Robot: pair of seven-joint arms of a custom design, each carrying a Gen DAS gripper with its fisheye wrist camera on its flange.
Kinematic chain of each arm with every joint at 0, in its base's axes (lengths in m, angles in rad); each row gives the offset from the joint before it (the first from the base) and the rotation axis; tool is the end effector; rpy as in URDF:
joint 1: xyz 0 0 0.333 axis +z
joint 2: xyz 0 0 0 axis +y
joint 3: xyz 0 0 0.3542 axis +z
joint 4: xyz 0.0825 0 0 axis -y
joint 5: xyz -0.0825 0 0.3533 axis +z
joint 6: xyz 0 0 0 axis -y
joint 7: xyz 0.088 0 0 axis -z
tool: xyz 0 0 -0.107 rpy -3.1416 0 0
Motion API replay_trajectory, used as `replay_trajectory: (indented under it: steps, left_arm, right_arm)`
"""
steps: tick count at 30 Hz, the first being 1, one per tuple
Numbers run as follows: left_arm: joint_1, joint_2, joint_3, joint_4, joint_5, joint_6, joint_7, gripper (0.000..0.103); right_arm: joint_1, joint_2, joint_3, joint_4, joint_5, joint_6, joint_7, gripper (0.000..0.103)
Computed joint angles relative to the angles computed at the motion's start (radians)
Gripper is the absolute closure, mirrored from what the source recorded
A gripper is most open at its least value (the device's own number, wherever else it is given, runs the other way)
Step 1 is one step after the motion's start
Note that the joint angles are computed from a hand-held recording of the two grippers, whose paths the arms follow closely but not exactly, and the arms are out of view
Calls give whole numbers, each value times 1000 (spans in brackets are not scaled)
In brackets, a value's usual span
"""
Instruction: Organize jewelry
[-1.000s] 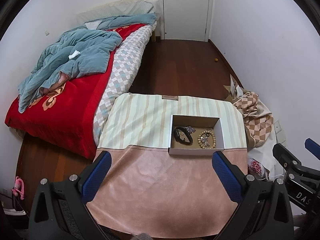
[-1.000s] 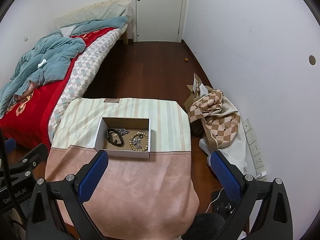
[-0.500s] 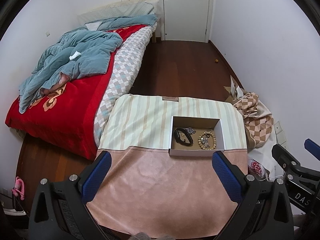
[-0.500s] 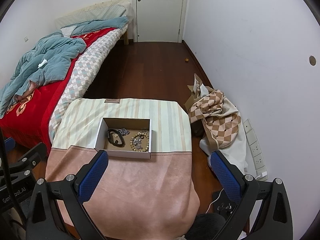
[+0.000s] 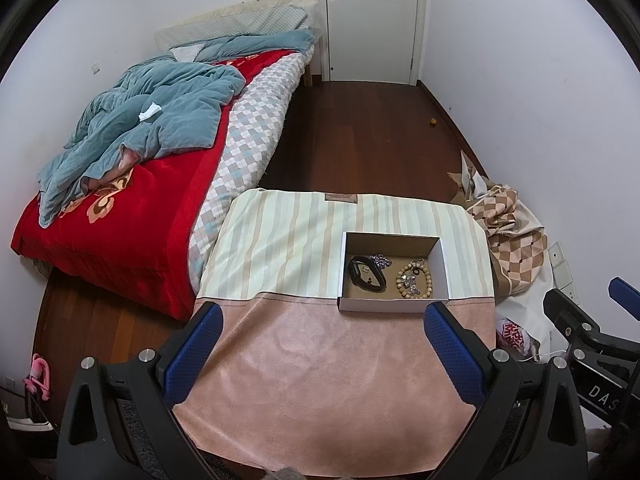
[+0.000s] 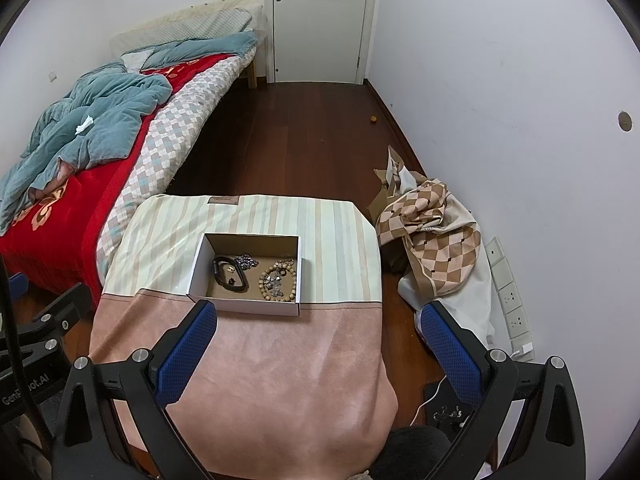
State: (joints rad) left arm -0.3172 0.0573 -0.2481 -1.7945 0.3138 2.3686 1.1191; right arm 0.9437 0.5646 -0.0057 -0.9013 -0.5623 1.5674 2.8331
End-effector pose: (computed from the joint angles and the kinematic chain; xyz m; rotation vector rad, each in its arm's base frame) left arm 0.5058 -0.3116 0.6151 -1.6226 2.1479 -0.5874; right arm 0.4581 0.5304 0.6262 -1.5898 2.2838 -0.7243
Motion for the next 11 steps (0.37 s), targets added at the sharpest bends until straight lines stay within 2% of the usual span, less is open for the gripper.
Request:
replay_trajectory:
  steps: [7, 11]
  left_arm:
    - [-1, 0, 1, 0, -1, -1, -3, 0]
    - [3, -16, 1, -25, -2, 32, -2, 0]
  right_arm:
    - [-2, -4, 2, -8, 2, 5, 1, 0]
    - [-2, -3, 1, -6, 0, 3, 0, 0]
